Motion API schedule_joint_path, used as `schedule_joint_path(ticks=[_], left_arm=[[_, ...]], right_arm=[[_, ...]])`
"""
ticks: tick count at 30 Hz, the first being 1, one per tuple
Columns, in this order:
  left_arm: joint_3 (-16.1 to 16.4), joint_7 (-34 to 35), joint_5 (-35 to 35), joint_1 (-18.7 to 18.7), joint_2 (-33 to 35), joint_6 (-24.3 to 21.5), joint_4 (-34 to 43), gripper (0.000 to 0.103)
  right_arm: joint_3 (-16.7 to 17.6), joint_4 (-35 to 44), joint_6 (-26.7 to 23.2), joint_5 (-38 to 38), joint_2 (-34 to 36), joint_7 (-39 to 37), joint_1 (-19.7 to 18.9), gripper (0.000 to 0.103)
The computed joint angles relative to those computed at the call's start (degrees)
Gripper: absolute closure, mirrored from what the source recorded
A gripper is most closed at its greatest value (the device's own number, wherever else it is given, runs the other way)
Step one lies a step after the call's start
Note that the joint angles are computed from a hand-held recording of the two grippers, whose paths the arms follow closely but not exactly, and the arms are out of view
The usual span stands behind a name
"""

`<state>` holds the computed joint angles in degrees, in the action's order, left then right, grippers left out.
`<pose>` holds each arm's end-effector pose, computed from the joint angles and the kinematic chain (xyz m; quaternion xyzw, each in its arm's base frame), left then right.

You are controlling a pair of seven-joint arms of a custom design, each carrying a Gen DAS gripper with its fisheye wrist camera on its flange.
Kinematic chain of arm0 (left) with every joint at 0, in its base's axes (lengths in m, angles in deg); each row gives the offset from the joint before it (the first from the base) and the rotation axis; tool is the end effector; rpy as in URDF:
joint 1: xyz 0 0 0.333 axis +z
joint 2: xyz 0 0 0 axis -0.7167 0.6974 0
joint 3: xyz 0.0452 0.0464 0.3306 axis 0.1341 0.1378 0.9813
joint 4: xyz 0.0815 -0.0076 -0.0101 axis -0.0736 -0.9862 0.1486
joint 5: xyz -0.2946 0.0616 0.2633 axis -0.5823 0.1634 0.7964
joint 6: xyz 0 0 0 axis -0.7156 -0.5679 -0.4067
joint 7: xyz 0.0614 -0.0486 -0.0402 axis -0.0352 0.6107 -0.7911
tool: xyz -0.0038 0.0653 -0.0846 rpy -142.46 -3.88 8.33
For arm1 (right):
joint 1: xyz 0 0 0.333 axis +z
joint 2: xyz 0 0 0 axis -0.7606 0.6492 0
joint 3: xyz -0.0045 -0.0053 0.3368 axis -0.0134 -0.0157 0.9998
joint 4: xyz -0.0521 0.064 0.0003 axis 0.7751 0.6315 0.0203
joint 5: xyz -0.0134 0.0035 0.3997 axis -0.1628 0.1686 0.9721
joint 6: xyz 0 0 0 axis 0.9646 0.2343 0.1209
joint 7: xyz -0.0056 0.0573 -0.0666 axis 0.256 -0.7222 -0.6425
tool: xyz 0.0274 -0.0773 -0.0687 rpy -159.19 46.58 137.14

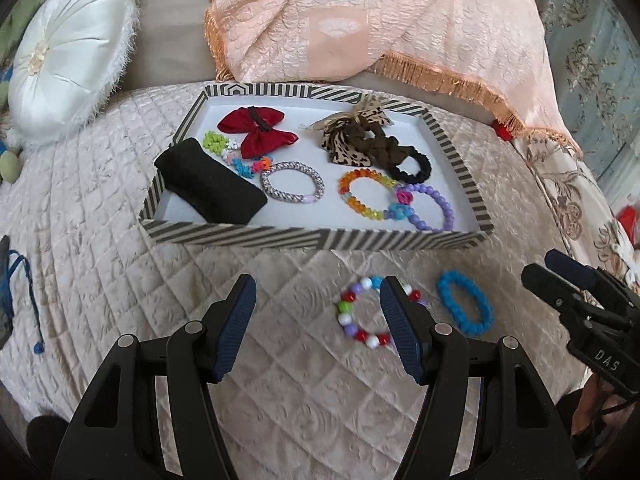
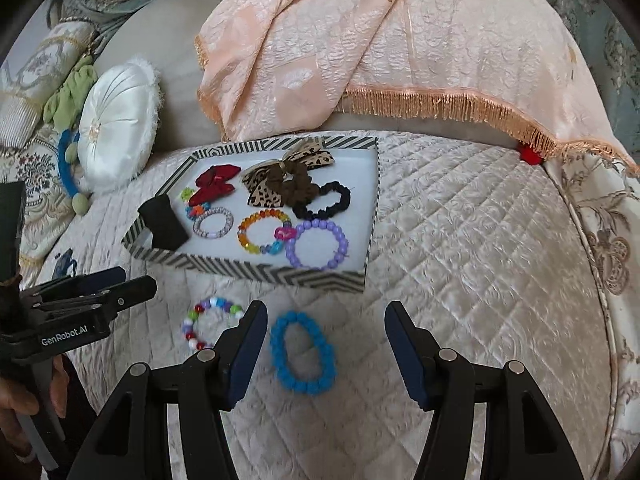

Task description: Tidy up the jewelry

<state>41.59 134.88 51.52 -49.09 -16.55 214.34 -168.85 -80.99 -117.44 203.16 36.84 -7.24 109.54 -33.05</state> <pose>0.5510 -0.1195 0.5146 -0.6807 0.6677 -0.2617 0.1495 0.5268 0.1309 0.5157 -0.7331 0.5742 -0.1961 0.3073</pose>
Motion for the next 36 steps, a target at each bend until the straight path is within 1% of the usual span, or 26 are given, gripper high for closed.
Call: schedule_joint_path(ticks=[4,8,17,21,29,34,36], left_arm=[[-0.39,-0.80,0.52,-0.10,-1.66,0.35,-1.61,0.038],[-0.70,-1.50,0.86,-0.10,-2.65,0.21,-2.53,0.038],[-0.89,-2.29,0.83,-0.25,-2.88,-0.57,-2.95,0.038],[-0.41,-1.01,-1.63,-0.73,-2.29,-1.00,-2.72,0.038],[0.72,3.81,-8.68,-1.37,0.16,-2.82,-1.14,0.038],[1.56,7.75,-14.78,-0.93,2.88,-5.94,1.12,0.038],[1.57,7.89,-15.46,-0.60,3.99,-6.93,2.10,0.038]], right_arm=[[0.67,-1.62,-0.46,-2.78,-1.34,2.51,-0.73,0.044],[0.13,-2.92,-0.31,-2.79,-2.37,2.41,-0.03,0.044],[0.07,-3.65,-0.48,-5.45,-2.91,4.76,-0.02,0.044],[-0.06,-3.59,-0.76,-5.76,-2.61,4.81,-0.05,0.044],[-0.12,-1.86,-2.10,-4.50,0.01,3.43,-0.34,0.044],[-0.27,-0.30,-3.46,-0.79,2.18,0.00,-0.61,0.044],[-0.22,0.36,-3.90,1.80,3.10,-2.37,-0.68,0.044]])
